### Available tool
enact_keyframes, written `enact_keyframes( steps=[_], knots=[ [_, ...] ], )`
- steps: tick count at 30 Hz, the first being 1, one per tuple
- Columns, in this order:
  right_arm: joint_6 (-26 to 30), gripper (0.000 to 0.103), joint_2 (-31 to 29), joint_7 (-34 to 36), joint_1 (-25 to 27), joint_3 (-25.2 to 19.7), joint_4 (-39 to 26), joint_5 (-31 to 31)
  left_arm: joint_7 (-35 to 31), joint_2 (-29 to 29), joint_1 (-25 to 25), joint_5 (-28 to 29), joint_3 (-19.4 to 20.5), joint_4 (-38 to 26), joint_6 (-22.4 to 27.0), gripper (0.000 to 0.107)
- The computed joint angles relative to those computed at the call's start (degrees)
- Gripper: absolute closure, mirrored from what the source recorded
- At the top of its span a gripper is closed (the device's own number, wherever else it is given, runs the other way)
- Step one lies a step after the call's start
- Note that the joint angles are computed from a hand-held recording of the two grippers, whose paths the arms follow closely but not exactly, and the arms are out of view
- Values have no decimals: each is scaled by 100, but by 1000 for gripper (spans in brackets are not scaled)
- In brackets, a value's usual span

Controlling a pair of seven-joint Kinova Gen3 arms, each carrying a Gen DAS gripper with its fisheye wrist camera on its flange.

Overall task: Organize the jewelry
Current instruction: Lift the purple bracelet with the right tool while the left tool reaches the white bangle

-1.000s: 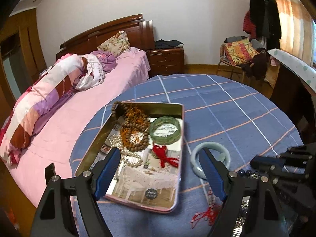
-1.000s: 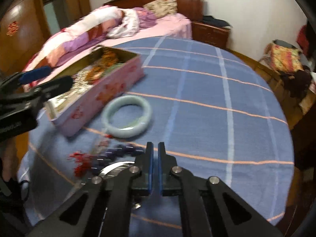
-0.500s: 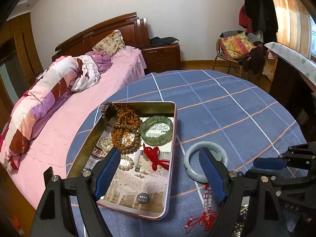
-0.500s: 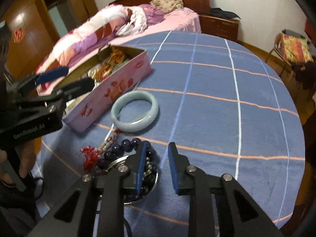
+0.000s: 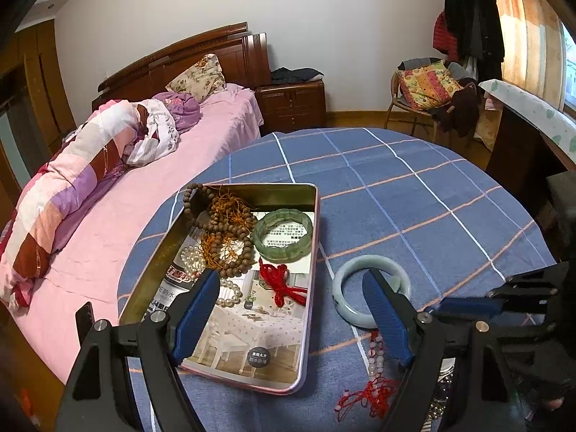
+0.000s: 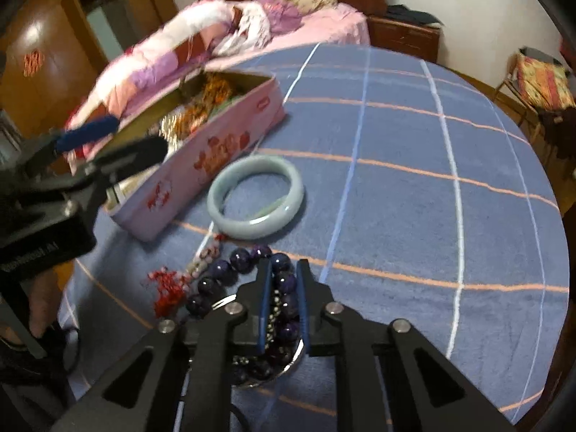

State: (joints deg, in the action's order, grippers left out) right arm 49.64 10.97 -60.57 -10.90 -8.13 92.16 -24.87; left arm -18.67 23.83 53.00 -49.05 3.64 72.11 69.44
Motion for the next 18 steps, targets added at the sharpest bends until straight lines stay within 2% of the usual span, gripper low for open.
enact_keyframes(
  steps=[2, 5, 8, 10, 14, 17, 18],
  knots=[
    [-270, 87, -164, -87, 25, 63, 172, 42, -23, -7, -29, 13, 2, -13, -30, 26],
    [-372, 88, -235, -141, 152, 194, 198, -55, -138, 51, -14, -18, 3, -115, -20, 26],
    [-413, 88, -293, 98, 513, 225, 288, -582, -278, 131, 36, -50, -5, -244, -72, 26],
    [-570, 87, -342, -1, 720, 124, 374, -667, -404, 220, 105, -88, -19, -357, -97, 26],
    [-1056, 87, -341, -832, 222, 486, 517, 57, -719, 408, 173, -1, -64, -583, -213, 26],
    [-1074, 87, -233, -1031, 408, 363, 525, 139, -1038, 533, 132, 238, -70, -717, -343, 27],
    [-1066, 87, -211, -988, 464, 343, 539, 91, -1192, 592, 90, 375, -51, -787, -367, 34]
  ],
)
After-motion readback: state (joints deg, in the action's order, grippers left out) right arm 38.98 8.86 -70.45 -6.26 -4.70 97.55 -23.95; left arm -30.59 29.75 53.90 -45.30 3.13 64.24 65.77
